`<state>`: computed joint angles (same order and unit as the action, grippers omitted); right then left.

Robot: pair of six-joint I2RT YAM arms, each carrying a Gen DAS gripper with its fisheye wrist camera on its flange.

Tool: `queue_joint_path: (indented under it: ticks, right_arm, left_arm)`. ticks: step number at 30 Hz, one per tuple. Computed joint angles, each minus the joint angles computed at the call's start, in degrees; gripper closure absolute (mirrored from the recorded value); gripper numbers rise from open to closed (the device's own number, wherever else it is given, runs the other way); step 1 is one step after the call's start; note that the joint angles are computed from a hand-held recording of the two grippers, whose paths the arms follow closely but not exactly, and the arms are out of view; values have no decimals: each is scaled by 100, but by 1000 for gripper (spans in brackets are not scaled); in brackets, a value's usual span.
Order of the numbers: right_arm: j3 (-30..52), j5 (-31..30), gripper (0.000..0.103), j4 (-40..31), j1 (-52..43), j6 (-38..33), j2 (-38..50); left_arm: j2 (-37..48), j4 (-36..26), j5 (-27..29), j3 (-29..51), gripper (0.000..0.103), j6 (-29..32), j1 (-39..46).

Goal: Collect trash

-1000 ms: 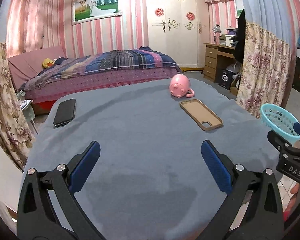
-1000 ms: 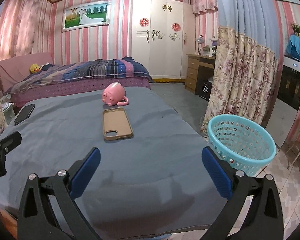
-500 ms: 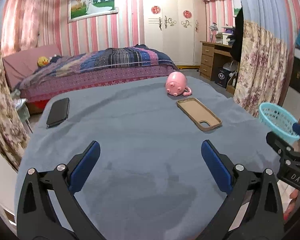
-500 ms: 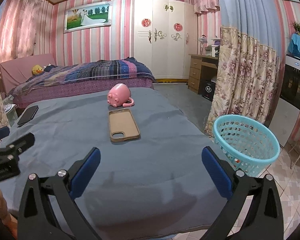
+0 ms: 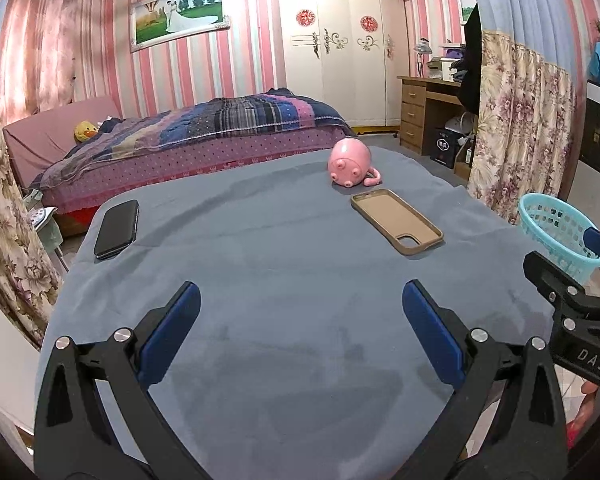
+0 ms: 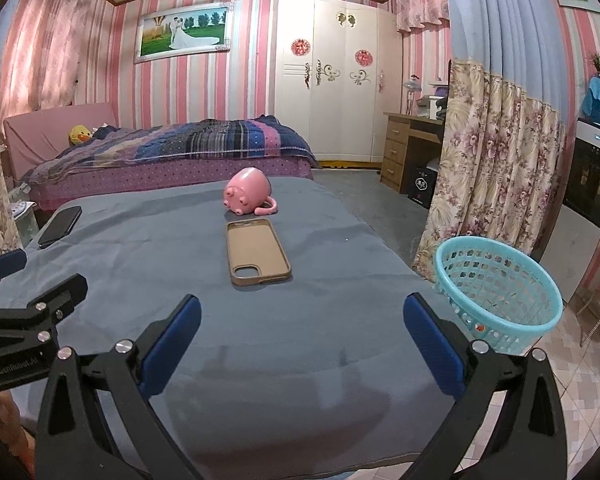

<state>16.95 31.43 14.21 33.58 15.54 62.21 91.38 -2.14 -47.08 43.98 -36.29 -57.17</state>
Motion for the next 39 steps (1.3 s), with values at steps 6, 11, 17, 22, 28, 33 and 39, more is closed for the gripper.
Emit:
queue_joint_path:
  ticks: [6, 11, 17, 22, 28, 33, 39]
  right_arm:
    - [33, 27, 4, 56, 7, -27, 66]
    - [98, -79, 4, 132, -71, -65, 134]
    - [136, -53, 4, 143, -83, -91, 197]
    - [132, -84, 4, 101, -127, -88, 166]
    - [154, -86, 4, 59, -144, -78, 217]
    - [161, -110, 4, 81, -195, -62, 269]
    - [149, -106, 4, 108, -211, -86, 270]
  left_arm:
    - [8, -23, -9, 1, 5, -95, 3]
    - [52, -58, -125, 66, 5, -53, -47]
    - [39, -97, -142, 92, 5, -51, -65]
    - [14, -65, -145, 66, 5, -41, -53]
    - [-42, -41, -130, 24, 5, -84, -37]
    - [-58, -77, -148, 31, 5, -86, -46]
    - [-86, -39, -159, 4, 5, -80, -51]
